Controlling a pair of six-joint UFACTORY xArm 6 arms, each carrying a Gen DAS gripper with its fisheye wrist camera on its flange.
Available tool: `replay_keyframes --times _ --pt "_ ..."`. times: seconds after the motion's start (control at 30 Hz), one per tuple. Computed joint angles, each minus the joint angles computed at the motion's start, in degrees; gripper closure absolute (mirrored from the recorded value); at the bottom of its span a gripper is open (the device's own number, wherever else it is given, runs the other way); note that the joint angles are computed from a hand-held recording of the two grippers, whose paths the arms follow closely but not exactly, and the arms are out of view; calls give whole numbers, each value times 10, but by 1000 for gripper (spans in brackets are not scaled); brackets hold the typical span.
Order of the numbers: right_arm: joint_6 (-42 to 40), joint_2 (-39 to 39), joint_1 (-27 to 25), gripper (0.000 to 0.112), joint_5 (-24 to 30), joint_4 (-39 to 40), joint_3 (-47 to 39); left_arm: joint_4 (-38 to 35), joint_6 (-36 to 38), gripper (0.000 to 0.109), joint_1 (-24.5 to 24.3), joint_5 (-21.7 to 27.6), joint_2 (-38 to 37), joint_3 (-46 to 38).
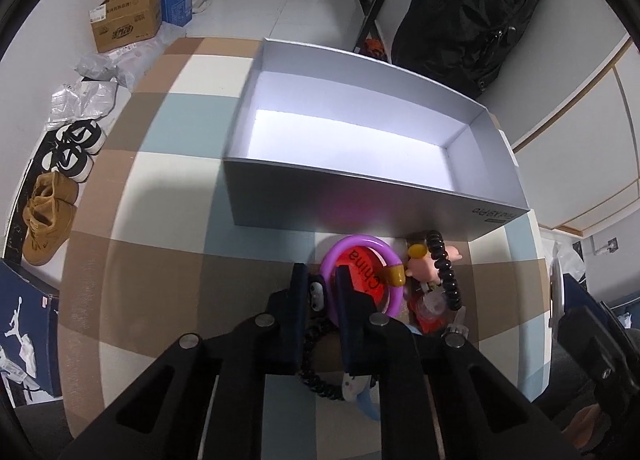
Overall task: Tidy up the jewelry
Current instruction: 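Grasp the white round badge with the purple ring using the right gripper, then lift the badge and purple ring into the box and open the right gripper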
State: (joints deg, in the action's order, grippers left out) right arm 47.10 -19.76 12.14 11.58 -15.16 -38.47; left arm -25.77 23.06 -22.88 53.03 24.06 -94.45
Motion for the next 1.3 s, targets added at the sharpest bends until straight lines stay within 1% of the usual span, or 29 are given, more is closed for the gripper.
replay_keyframes --times 0.1,0.2,0.27,0.37,0.43,0.5,0.67,0.73,0.87,1.03,1.07,1.1,1.2,1.3 --pt "4 -1 -2 71 -4 -1 0 -9 -7 100 -1 1 -1 -4" --pt "15 0 -4 71 -8 -14 -3 -33 1 100 -1 4 -5 -6" --pt "17 2 -5 71 -9 -18 -6 -39 4 100 -3 -3 -8 -4" --pt "23 7 -6 71 -12 -25 -12 -70 19 100 1 -1 -16 -1" --pt "23 11 -8 71 -14 -26 -17 -92 20 100 8 9 -14 -9" --pt "21 16 -12 71 -17 -25 -24 -132 30 100 18 30 -9 -25" --pt "35 25 -22 71 -31 -31 -32 -189 58 100 19 -8 -14 -32" --pt "27 33 -25 71 -35 -19 -40 -204 61 100 23 -5 -1 -51" --pt "9 55 -31 71 -45 -5 -63 -186 41 100 19 -19 32 -96" --pt "-43 95 -38 71 -54 47 -101 -177 23 100 19 -13 65 -140" --pt "-57 102 -39 71 -55 62 -107 -168 16 100 16 -13 77 -156" --pt "-76 111 -40 71 -56 84 -114 -166 15 100 14 -16 72 -149" --pt "-130 135 -41 71 -56 147 -134 -152 3 100 11 -4 94 -179" --pt "-166 156 -43 71 -52 187 -151 -128 -14 100 4 4 118 -211"
